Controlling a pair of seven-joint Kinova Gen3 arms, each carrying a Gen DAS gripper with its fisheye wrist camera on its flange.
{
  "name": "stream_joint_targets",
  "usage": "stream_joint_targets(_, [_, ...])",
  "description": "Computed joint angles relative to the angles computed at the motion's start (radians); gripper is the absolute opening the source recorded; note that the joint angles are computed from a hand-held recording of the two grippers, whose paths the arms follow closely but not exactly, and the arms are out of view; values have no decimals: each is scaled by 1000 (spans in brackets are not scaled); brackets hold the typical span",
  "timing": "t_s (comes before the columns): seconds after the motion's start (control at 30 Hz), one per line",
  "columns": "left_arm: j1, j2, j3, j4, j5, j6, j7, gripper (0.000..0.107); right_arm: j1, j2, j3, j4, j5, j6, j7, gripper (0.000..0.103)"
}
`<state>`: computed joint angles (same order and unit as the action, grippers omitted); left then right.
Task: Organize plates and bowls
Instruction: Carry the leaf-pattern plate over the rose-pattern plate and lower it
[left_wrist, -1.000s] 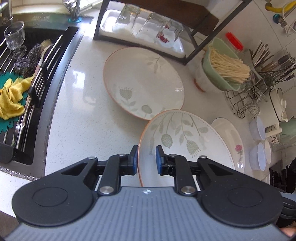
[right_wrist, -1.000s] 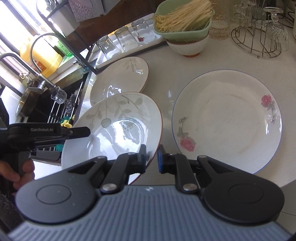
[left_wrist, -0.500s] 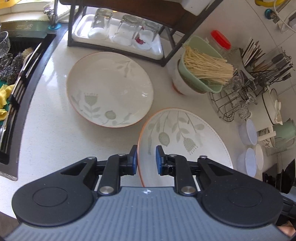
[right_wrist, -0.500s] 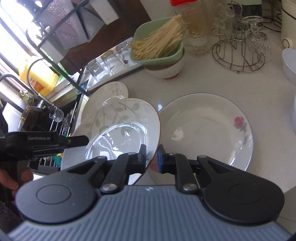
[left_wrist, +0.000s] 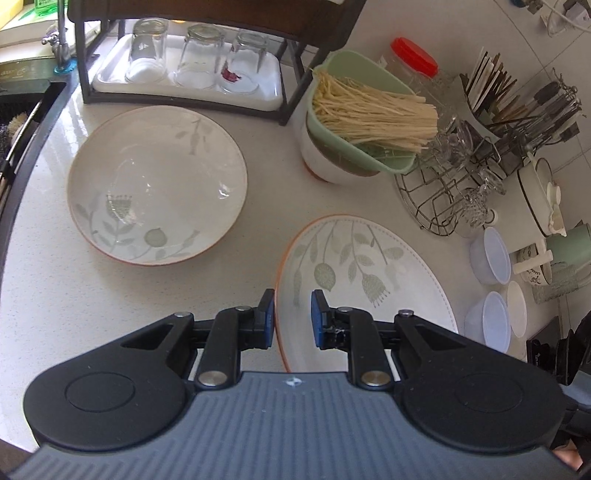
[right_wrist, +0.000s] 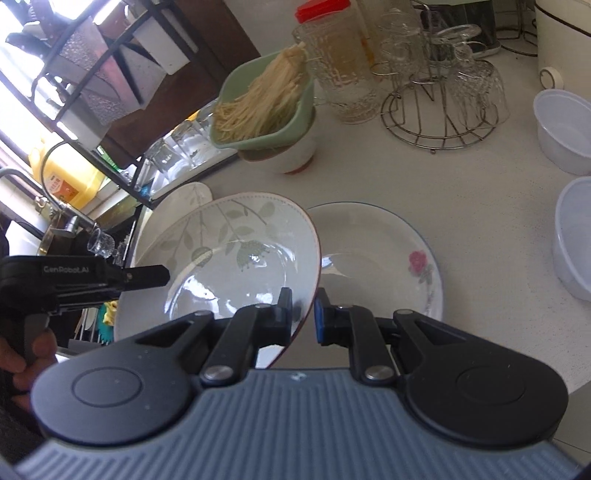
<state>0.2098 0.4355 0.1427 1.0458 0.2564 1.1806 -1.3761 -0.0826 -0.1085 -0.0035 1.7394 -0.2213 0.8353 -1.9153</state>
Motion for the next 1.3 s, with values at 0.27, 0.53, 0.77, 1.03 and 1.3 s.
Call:
stream_joint_targets(0.27, [60, 76, 5, -84, -46, 51, -2, 22, 27, -1, 24, 55, -4, -27, 16, 16])
stream_joint_targets(0.53, [119, 128, -7, -154, -97, 103, 16, 22, 49, 3, 41, 81, -16, -34, 66, 16])
stream_joint_targets(0.77, [161, 143, -25, -174, -149, 119, 37, 22, 58, 12, 49, 92, -37, -40, 128, 16])
stream_joint_targets(1.03, [150, 127, 6, -128, -148, 68, -4, 20, 41, 25, 2, 84, 89, -28, 80, 16])
stream_joint_targets(1.3, [216, 126, -13, -153, -184, 55, -27, 20, 28, 44, -7, 96, 119, -73, 42, 17])
